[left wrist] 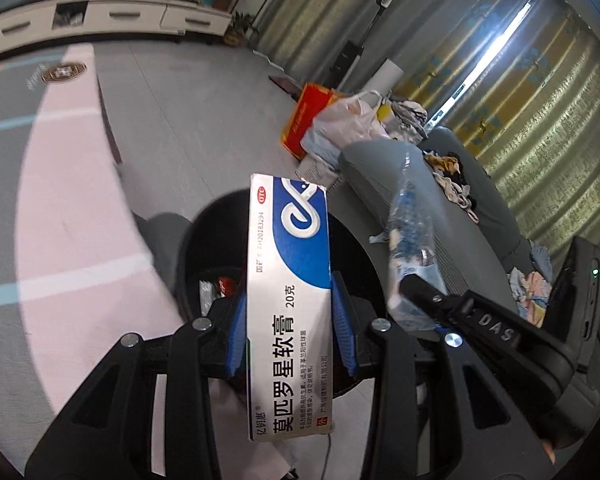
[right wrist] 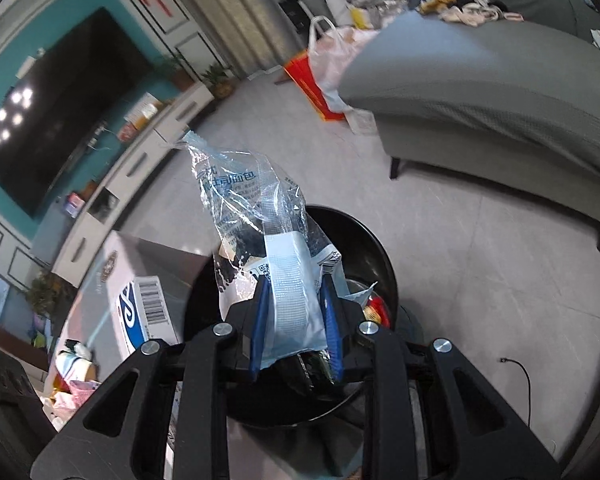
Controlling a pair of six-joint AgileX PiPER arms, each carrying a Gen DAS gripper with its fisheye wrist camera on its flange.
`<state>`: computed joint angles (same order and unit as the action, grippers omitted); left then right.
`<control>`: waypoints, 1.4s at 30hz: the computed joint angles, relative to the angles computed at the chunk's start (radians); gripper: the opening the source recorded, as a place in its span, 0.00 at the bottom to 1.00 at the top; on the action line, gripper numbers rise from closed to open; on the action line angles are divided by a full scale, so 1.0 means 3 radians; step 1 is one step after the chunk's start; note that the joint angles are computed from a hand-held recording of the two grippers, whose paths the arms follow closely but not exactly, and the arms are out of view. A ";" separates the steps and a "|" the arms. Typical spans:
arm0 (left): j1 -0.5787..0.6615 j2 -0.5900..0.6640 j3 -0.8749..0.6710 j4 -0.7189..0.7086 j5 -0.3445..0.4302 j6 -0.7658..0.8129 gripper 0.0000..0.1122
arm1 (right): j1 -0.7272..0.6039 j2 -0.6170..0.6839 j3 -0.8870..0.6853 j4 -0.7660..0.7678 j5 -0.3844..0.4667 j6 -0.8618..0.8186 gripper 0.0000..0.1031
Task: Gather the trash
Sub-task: 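Carry the box and plastic bag to the black bin and release both, then return both tools to the trash pile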
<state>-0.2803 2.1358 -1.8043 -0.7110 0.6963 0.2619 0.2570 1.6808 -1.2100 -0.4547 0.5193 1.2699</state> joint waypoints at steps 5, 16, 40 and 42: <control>-0.0033 0.0222 -0.0229 0.0100 0.0094 -0.0153 0.34 | -0.0040 0.0125 -0.0088 0.0211 0.0105 -0.0193 0.26; 0.0070 0.0176 -0.0098 -0.0355 0.0169 0.0235 0.52 | -0.0018 0.0241 -0.0257 0.0287 0.0336 -0.0295 0.39; 0.1888 -0.1975 0.1899 -0.0428 -0.0370 0.0919 0.89 | 0.1081 0.0451 -0.1264 -0.0949 0.0592 0.0124 0.97; 0.2163 -0.2009 0.1920 -0.0298 -0.0273 0.0930 0.89 | 0.1170 0.0563 -0.1458 -0.0897 0.0641 -0.0065 0.97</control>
